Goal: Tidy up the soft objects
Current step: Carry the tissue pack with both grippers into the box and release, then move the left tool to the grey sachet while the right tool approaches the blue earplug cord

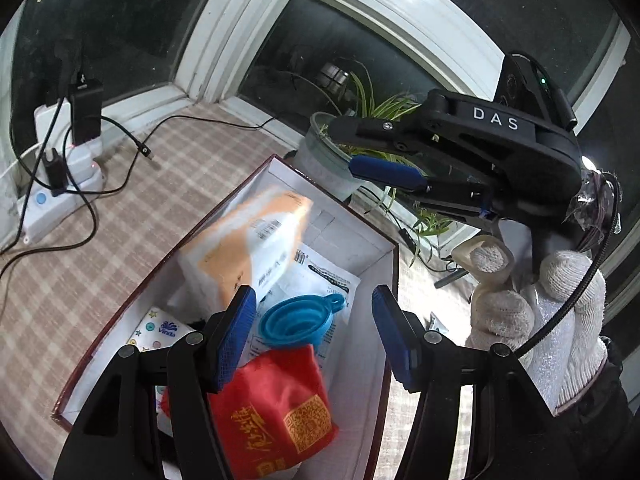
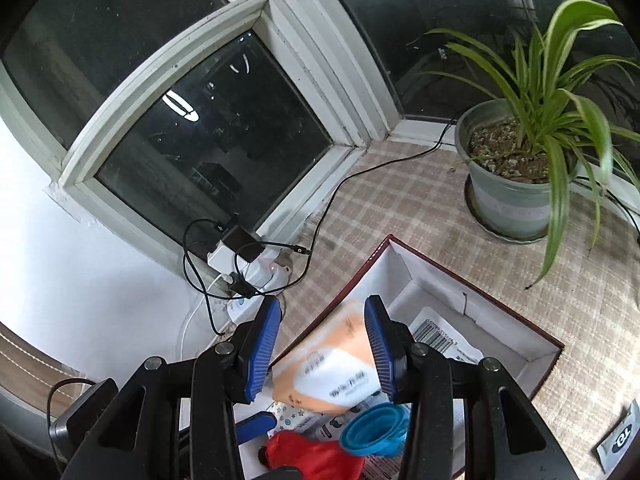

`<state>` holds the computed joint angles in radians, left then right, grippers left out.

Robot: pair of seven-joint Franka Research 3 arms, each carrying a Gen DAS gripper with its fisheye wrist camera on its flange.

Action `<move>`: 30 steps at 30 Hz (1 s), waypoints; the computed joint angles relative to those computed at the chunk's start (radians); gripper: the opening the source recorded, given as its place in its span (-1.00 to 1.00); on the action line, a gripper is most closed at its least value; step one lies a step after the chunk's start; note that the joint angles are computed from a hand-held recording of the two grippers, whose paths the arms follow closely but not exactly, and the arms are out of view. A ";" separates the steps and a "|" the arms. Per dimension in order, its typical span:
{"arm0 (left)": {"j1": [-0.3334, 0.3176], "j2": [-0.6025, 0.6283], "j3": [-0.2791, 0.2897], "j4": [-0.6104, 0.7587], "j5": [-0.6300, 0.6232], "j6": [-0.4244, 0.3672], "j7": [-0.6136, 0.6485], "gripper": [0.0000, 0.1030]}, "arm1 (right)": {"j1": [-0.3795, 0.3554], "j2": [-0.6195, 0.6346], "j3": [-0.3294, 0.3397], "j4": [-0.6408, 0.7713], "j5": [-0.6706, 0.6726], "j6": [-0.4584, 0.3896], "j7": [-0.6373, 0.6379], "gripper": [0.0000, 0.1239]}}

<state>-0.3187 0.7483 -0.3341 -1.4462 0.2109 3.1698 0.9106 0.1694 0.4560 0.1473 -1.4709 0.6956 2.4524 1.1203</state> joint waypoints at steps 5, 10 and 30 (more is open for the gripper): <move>-0.011 -0.026 0.020 -0.035 0.005 0.017 -0.015 0.13 | -0.012 -0.035 0.001 -0.046 0.025 0.008 -0.020 -0.35; -0.052 -0.064 0.075 -0.071 0.013 0.028 -0.051 0.13 | -0.016 -0.080 -0.005 -0.108 0.051 0.024 -0.048 -0.35; -0.357 -0.205 0.417 -0.202 0.138 0.051 -0.246 0.17 | -0.010 -0.328 -0.061 -0.443 0.193 0.123 -0.196 -0.10</move>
<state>-0.6756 0.5432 0.0828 -1.6479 0.3488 3.2208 0.6646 0.1598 0.1279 0.0858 -1.9138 0.8888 2.5756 0.9239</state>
